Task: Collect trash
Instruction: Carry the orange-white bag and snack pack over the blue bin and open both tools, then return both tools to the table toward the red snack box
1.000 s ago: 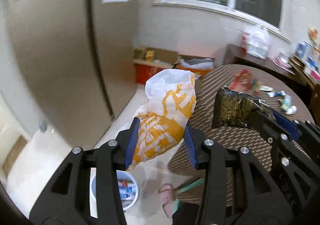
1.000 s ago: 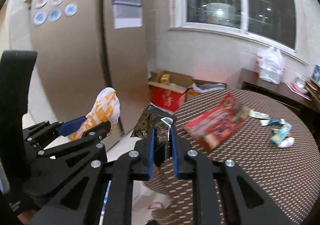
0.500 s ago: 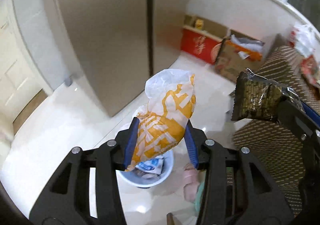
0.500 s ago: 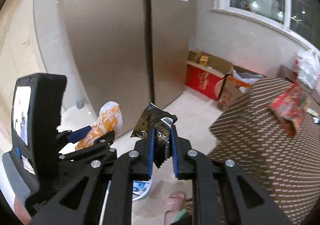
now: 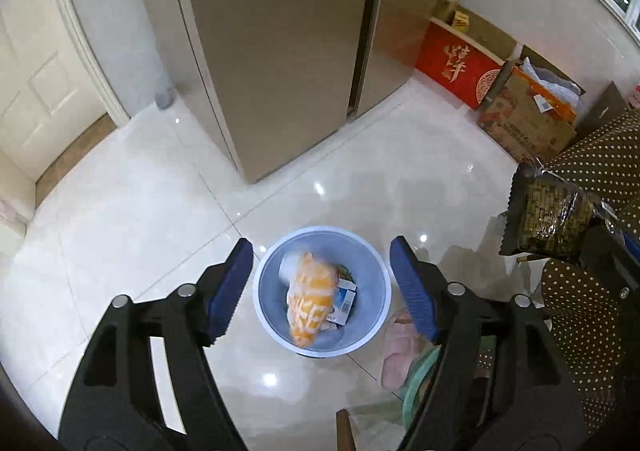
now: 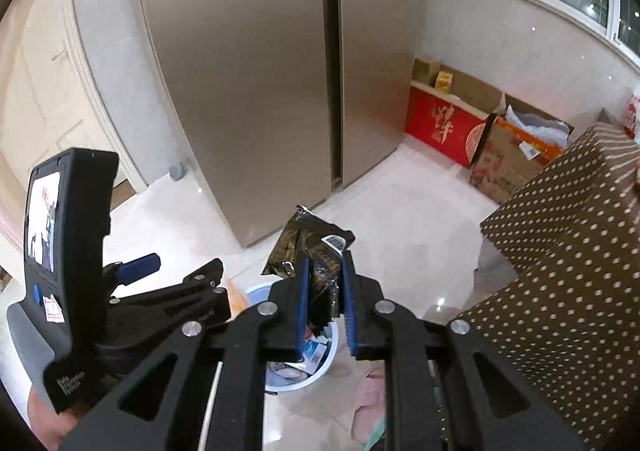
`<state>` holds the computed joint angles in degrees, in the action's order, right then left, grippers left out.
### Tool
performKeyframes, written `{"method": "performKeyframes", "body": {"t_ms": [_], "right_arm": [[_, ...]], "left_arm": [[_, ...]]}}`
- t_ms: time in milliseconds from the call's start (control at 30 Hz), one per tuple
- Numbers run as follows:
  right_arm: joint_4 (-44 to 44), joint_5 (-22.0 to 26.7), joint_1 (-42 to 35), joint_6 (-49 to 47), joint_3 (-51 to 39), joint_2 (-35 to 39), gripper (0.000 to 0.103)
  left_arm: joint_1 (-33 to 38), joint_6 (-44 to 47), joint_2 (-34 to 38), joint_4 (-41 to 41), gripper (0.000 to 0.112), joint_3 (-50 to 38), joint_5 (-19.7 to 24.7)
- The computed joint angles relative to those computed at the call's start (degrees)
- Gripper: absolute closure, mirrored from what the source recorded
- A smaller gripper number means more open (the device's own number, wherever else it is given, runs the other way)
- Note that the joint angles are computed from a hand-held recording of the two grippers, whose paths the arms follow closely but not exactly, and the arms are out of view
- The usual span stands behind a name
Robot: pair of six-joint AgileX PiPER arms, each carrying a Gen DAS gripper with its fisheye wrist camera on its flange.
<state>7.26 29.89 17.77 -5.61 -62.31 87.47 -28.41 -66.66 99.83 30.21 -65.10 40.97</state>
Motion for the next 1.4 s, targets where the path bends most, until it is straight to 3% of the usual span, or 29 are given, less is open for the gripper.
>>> {"method": "performKeyframes", "body": {"t_ms": [233, 500, 633, 733, 933, 1167, 1267, 1400], "right_arm": [[0.86, 0.19, 1.15, -0.85, -2.25, 3.91, 0.088], [1.67, -0.03, 2.89, -1.32, -5.49, 7.38, 0.087], [2.47, -0.67, 3.47, -1.63, -7.5, 8.75, 0.068], [2.81, -0.81, 3.84, -1.51, -8.1, 8.6, 0.061], [3.32, 0.17, 2.43, -2.82, -7.4, 4.93, 0.06], [8.8, 1.15, -6.73, -10.67, -4.7, -6.49, 0.06], [13.17, 2.68, -14.35, -16.84, -4.12, -12.36, 0.05], [23.21, 5.75, -27.59, -28.8, -4.44, -17.6, 0.048]], "left_arm": [[1.21, -2.13, -2.32, 0.46, 0.036, 3.68, -2.53], [2.55, -4.76, -5.59, 1.41, 0.035, 5.92, -2.15], [3.77, -5.77, -8.05, 1.89, 0.035, 7.11, -1.56], [3.86, -6.15, -9.47, 2.4, 0.034, 7.44, -1.04], [0.24, -8.67, -11.72, 5.73, 0.034, 5.78, 2.17], [-8.45, -11.1, -13.24, 10.84, 0.031, -1.61, 5.94], [-14.56, -11.6, -11.7, 14.34, 0.029, -7.71, 8.41], [-22.28, -10.14, -7.41, 19.21, 0.026, -17.51, 11.12]]}}
